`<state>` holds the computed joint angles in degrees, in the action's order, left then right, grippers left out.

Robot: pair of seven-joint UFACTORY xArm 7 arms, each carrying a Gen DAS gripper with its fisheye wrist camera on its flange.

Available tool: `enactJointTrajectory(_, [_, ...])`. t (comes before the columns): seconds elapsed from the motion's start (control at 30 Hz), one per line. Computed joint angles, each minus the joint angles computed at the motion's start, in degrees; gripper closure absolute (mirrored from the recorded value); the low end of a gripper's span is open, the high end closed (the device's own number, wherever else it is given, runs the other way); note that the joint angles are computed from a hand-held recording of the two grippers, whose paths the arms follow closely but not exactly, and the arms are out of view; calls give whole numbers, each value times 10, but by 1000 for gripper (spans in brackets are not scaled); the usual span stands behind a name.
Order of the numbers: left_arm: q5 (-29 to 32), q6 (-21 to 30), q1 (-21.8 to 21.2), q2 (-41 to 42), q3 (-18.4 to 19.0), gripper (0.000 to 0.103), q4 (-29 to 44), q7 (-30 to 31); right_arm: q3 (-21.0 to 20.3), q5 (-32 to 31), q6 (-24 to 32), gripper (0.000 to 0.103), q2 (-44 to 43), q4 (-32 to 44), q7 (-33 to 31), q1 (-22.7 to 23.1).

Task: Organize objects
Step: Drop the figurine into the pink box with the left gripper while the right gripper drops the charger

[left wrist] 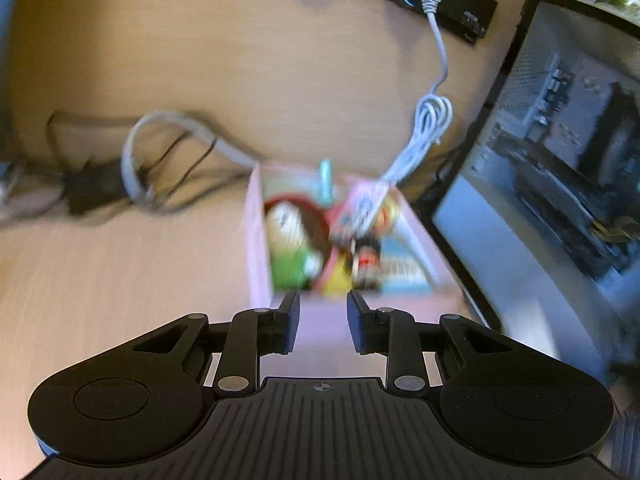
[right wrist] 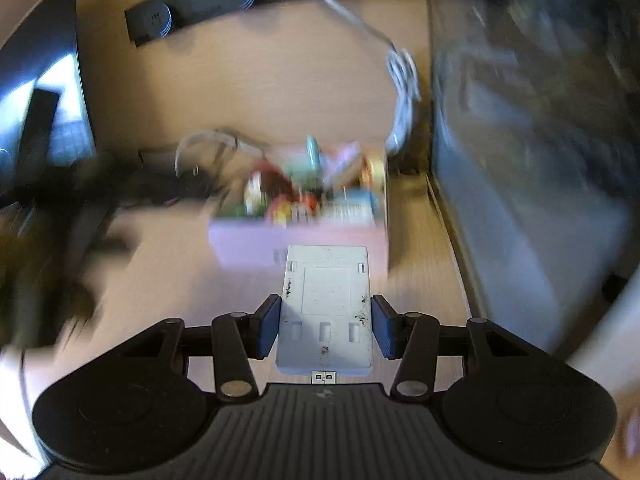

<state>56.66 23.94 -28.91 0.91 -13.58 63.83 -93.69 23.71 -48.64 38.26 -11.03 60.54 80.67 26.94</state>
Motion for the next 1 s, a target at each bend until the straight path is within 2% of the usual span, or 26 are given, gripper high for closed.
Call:
enactJointTrajectory(0.07, [-37,-12,-2,-56,-10,74,-64,-3,-10,-32,-13,55,32,49,-9,-14])
enactJointTrajectory(0.13, [-53,-18,5,-100,-29,74,-117,-36,-25,-58,-22,55,73,106,-17,-17])
enactJointTrajectory(0.23, [-95,-25,12,-151,-50,75,-184,-67,-52,-89,-9,55,160,221,-33,-5])
enactJointTrajectory(0.33, [-144,2,13,-189,-65,75,-220,-48,-83,-144,30,55,253,338,-56,25])
enactJointTrajectory(0.4, [-164,12,20,-221,-76,75,-246,-47,-88,-129,66,50,301,398,-106,33])
enactJointTrajectory(0.43, [-171,13,26,-235,-82,76,-258,-51,-104,-118,76,50,306,406,-105,46])
enactJointTrajectory(0.47, [-179,14,34,-246,-87,76,-267,-53,-111,-112,69,49,297,393,-91,48])
enactJointTrajectory(0.57, [-205,4,54,-247,-94,76,-273,-37,-133,-107,33,38,242,318,-26,60])
enactJointTrajectory(0.6, [-210,-1,62,-239,-97,76,-267,-25,-139,-111,30,38,222,291,-16,69])
enactJointTrajectory(0.67, [-205,-17,87,-213,-106,76,-242,-1,-141,-138,51,37,188,247,-6,87])
enactJointTrajectory(0.7, [-197,-27,101,-199,-111,76,-227,9,-137,-148,67,33,170,223,-3,91])
enactJointTrajectory(0.77, [-176,-39,123,-162,-118,76,-187,28,-123,-138,79,30,143,183,4,88])
enactJointTrajectory(0.83, [-140,-42,135,-121,-120,76,-143,33,-109,-92,73,30,124,152,-14,77])
enactJointTrajectory(1.0, [-24,-7,125,4,-100,75,2,30,-82,-47,85,30,113,98,-36,67])
